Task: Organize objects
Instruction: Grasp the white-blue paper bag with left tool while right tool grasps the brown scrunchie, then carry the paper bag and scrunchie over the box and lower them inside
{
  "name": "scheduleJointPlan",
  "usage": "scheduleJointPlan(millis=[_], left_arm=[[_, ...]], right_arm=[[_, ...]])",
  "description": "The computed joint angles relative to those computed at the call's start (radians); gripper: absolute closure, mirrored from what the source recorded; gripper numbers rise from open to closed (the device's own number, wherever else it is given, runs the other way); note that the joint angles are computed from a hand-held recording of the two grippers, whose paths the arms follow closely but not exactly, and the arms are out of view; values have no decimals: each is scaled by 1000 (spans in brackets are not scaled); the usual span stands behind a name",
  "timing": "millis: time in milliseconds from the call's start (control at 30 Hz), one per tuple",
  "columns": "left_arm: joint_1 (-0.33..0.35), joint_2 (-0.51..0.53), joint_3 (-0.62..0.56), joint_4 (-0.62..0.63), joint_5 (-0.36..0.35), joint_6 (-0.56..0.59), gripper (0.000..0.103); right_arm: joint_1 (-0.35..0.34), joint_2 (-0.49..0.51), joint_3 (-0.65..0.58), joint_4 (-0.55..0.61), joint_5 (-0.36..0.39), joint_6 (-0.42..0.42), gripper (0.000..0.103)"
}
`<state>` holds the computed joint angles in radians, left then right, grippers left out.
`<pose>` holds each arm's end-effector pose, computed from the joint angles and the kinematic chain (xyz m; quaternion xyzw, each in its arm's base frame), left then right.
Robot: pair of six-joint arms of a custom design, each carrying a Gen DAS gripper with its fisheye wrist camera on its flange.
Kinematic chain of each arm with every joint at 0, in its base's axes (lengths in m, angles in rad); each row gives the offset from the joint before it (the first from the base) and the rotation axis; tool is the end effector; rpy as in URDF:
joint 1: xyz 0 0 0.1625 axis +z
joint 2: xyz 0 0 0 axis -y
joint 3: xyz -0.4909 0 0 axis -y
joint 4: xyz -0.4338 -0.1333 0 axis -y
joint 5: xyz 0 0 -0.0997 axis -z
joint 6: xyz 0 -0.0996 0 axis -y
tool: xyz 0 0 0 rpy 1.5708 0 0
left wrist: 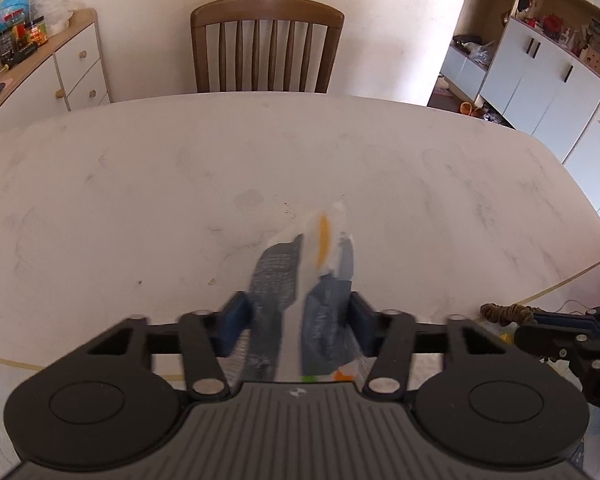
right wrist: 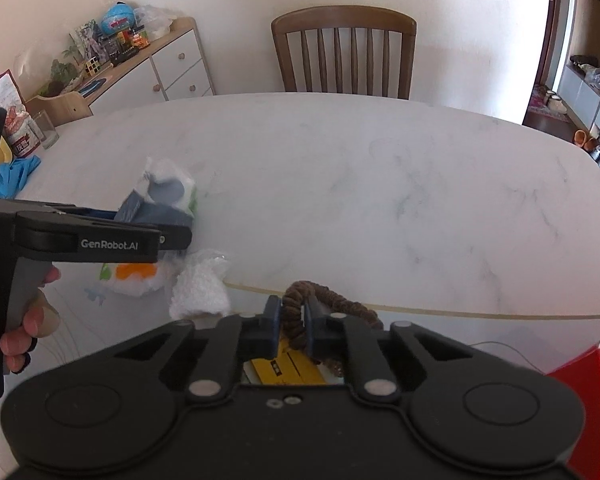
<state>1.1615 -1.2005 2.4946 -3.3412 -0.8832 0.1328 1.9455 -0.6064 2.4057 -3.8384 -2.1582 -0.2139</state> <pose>0.0131 -0.4636 0.1801 0.1683 0.9028 -0.2651 0.2938 0.2306 -0.3730 -0.0092 0.2058 -0.9105 0.2440 0.2629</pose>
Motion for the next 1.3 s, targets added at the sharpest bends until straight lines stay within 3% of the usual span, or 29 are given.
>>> scheduleJointPlan(millis=[167,467,933,1300], left_arm=[[-14,0,16,-31,13,15,69],[-77,-49,41,12,63,17,71],[-230,-274,103,298,67,-178,71],[-439,-423,150,595,64,-406,71]], right_arm=[[4,3,3,-26,-10,-9,96],[18,-28,30,-68,-10,-7,97],[95,-158,115,-55,-5,68,97],[162,-293,216,-27,-11,142,97]])
